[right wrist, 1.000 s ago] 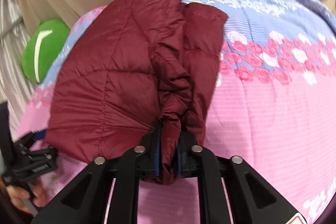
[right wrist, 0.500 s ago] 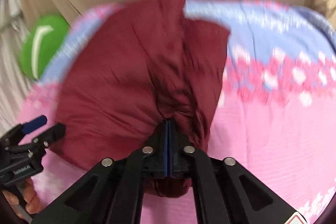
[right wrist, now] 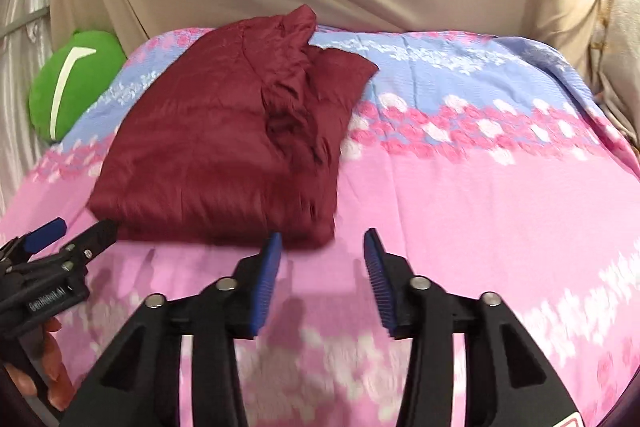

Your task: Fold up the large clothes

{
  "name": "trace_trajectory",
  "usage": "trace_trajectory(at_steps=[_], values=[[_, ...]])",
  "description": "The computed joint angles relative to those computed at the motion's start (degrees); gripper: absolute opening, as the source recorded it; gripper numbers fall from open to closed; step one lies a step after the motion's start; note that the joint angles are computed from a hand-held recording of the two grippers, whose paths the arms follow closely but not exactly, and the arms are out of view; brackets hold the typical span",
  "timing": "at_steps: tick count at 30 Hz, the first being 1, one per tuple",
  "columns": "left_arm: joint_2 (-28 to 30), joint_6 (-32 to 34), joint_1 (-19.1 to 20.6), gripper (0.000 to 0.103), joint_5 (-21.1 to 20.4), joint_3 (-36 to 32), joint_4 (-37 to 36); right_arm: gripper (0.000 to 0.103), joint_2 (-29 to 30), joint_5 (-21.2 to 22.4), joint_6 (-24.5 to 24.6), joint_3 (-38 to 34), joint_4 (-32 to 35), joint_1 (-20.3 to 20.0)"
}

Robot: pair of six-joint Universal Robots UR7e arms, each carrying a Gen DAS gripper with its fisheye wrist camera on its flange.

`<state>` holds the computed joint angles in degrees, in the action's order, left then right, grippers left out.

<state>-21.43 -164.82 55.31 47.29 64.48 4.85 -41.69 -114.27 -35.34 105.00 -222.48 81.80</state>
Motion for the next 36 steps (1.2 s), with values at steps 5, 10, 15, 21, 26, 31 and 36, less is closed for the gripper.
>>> trace_trajectory(at_steps=[5, 10, 15, 21, 26, 31, 36], values=[[1.52, -1.44, -1.35, 0.097, -2.42, 0.86, 1.54, 0.056, 2.19, -1.39, -4.49, 2.99, -6.96, 0.02], [2.63, -2.87, -2.22, 0.097, -5.69, 0.63, 1.80, 0.061, 2.01, -1.95, -1.80, 3.93, -3.16, -0.56], [2.20, -4.34, -2.50, 0.097, -6.32, 1.94, 0.57, 0.061, 2.20, -2.97, -0.79, 3.56, -2.03, -0.54], [2.29, -4.01, -2.80, 0.097, -6.97, 2.12, 0.13, 0.062, 3.28, -3.75, -2.08, 3.07, -2.88, 0.02], [2.15, -3.71, -3.15, 0.097, -7.98, 2.83, -1.03, 0.062, 4.56, -4.78, -3.19, 2.15, -2.82, 1.02], [2.21, -3.96, -3.07, 0.097, -8.00, 2.60, -0.51, 0.062, 4.98, -5.62, -2.88, 1.81, -3.31, 1.26], [2.35, -5.89, -2.73, 0.097, -7.99, 1.92, 0.83, 0.062, 4.68, -6.02, -1.05, 1.92, -3.73, 0.96]])
